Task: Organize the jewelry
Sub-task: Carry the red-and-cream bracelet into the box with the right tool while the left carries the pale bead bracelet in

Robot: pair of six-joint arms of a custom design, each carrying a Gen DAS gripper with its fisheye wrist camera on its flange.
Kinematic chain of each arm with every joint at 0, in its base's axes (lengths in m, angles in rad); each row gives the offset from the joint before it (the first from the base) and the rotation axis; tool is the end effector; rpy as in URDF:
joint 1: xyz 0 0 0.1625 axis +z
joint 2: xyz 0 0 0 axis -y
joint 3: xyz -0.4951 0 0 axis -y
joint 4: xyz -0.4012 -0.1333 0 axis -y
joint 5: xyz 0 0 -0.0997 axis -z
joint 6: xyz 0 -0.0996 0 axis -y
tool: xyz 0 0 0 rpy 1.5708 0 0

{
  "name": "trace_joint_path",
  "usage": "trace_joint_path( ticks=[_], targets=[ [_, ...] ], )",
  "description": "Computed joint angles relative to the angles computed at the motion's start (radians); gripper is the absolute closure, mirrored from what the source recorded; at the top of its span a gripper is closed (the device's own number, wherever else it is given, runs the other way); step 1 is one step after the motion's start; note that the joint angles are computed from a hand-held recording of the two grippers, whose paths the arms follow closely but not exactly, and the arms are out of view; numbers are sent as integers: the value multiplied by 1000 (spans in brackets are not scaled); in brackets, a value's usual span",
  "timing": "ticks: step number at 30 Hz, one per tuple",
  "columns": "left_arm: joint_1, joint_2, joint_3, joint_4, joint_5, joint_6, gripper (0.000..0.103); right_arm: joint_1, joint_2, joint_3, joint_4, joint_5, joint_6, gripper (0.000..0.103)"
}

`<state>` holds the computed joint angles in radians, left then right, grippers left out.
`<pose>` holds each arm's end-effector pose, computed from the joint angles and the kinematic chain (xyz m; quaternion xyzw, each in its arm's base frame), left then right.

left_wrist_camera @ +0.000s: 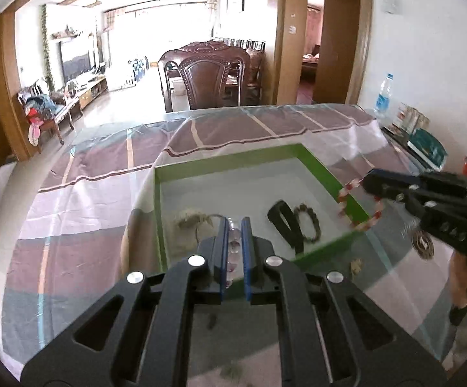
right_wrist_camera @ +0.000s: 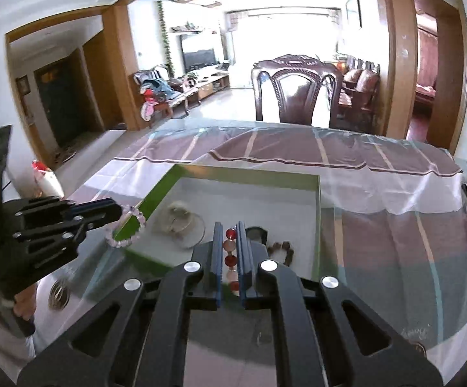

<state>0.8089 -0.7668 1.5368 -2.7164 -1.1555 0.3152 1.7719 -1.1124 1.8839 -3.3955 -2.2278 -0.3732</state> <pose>-0.4065 -0.6774 0.1785 0.4600 0.8450 -0.2230 0.1570 0.1958 -0.5975 0.3744 0.0762 -0.8307 0.4500 0.3188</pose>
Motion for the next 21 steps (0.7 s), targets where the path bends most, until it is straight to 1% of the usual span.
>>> trace_joint_path(
  ticks=[3, 5, 7, 10, 11, 12, 13, 14, 15, 16, 17, 20, 21],
  targets=[
    [14, 44, -47, 32, 18, -27, 95, -36, 32, -55, 78, 0, 73, 95],
    [24, 77, -81, 63, 30, -53, 95, -57, 61, -90, 125, -19, 115, 95],
    [30, 100, -96, 71, 48, -69, 95, -63, 86, -108, 140, -50, 125, 95],
    [34, 125, -110, 68, 85, -76, 94, -64, 122, -124, 105, -108, 99, 95],
    [35, 126, -108, 65, 87, -76, 93, -62, 130, -128, 98, -129, 90, 94],
    [36, 125, -105, 67, 83, -76, 88, -61, 128, -123, 99, -134, 93, 91],
    [37, 122, -104, 71, 79, -77, 78, -60, 118, -114, 112, -129, 104, 83],
    [37, 115, -98, 74, 80, -84, 74, -60, 108, -103, 121, -122, 116, 74],
    [35, 107, -88, 71, 84, -88, 68, -57, 98, -93, 122, -120, 126, 69],
    [33, 98, -77, 67, 86, -86, 63, -52, 86, -77, 113, -124, 132, 61],
    [32, 89, -65, 64, 86, -80, 61, -48, 76, -63, 108, -128, 138, 58],
    [23, 47, -1, 31, 94, -57, 52, -39, 25, -2, 116, -129, 176, 55],
    [22, 29, 27, 17, 88, -51, 47, -39, 6, 21, 126, -129, 203, 55]
  ],
)
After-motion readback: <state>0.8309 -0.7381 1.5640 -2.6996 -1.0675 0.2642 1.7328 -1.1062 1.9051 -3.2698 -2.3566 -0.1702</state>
